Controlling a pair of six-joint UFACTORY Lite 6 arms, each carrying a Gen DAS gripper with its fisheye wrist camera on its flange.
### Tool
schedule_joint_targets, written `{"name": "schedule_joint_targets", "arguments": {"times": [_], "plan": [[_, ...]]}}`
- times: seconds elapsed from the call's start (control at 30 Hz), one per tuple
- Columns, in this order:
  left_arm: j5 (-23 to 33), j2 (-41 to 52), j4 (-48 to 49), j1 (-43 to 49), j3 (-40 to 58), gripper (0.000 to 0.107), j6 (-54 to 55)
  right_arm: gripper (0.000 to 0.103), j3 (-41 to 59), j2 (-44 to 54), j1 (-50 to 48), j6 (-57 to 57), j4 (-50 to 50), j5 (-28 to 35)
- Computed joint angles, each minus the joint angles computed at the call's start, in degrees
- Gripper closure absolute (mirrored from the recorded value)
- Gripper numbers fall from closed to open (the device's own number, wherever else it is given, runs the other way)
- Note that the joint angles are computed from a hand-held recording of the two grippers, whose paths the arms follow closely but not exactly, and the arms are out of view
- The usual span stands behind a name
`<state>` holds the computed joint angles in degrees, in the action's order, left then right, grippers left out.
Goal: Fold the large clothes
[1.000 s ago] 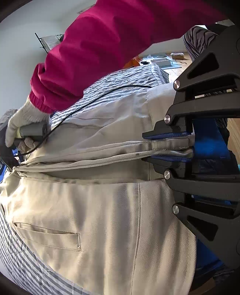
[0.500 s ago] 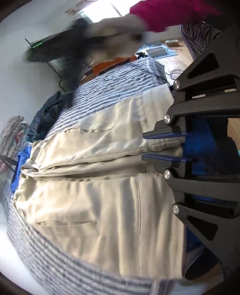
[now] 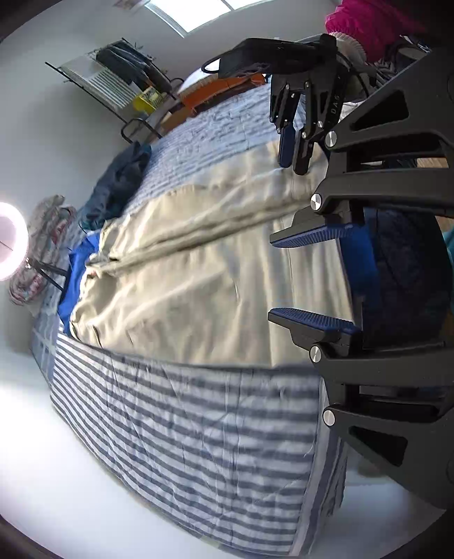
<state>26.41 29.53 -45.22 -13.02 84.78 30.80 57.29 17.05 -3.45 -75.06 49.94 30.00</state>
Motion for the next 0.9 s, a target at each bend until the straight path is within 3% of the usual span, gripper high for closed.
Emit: {"name": "schedule_joint_targets", "arguments": {"times": [0.07, 0.2, 0.3, 0.43, 0.47, 0.57, 0.6, 0.7, 0.77, 0.83, 0.9], "plan": [[0.0, 2.9, 3.5, 0.2, 2.2, 0.072, -3.1, 0.073, 0.8, 1.2, 0.7, -0.2, 0.9, -0.6], [3.6, 11.3, 3.3, 0.6, 7.1, 0.072, -1.3, 0.074, 4.7, 2.3, -3.6, 1.5, 2.0, 8.7], [-1.5, 11.3, 4.1, -1.5, 4.2, 0.072, 0.3, 0.073, 3.9, 0.1, -6.7, 0.6, 3.6, 11.5], [2.8, 11.4, 7.3, -0.7, 6.6, 0.067, -2.1, 0.05, 1.1, -4.5, -13.1, -0.3, 3.9, 11.5], [4.6, 11.2, 6.5, 0.5, 7.3, 0.064, -1.7, 0.047, 2.0, -3.9, -15.4, 0.1, 3.3, 12.0], [5.1, 10.2, 5.5, 3.8, 8.0, 0.03, -2.4, 0.045, 7.9, 3.0, -21.7, 3.6, 1.0, 17.3], [6.3, 11.4, 5.2, 4.8, 9.7, 0.029, -2.7, 0.045, 10.2, 6.1, -23.1, 4.4, 1.0, 19.4], [17.0, 20.2, 0.6, 8.8, 19.2, 0.03, -3.3, 0.049, 14.8, 14.3, -25.6, 5.1, 1.7, 25.6], [20.3, 24.4, -0.2, 9.1, 23.4, 0.03, -3.2, 0.056, 17.1, 18.8, -26.3, 5.3, 3.0, 29.8], [19.8, 24.2, -0.4, 8.5, 23.3, 0.03, -1.9, 0.057, 19.4, 22.2, -26.5, 5.2, 4.4, 34.2], [23.6, 25.7, -3.1, 8.3, 25.1, 0.042, -0.6, 0.057, 20.7, 24.6, -25.6, 4.5, 5.2, 36.9]]}}
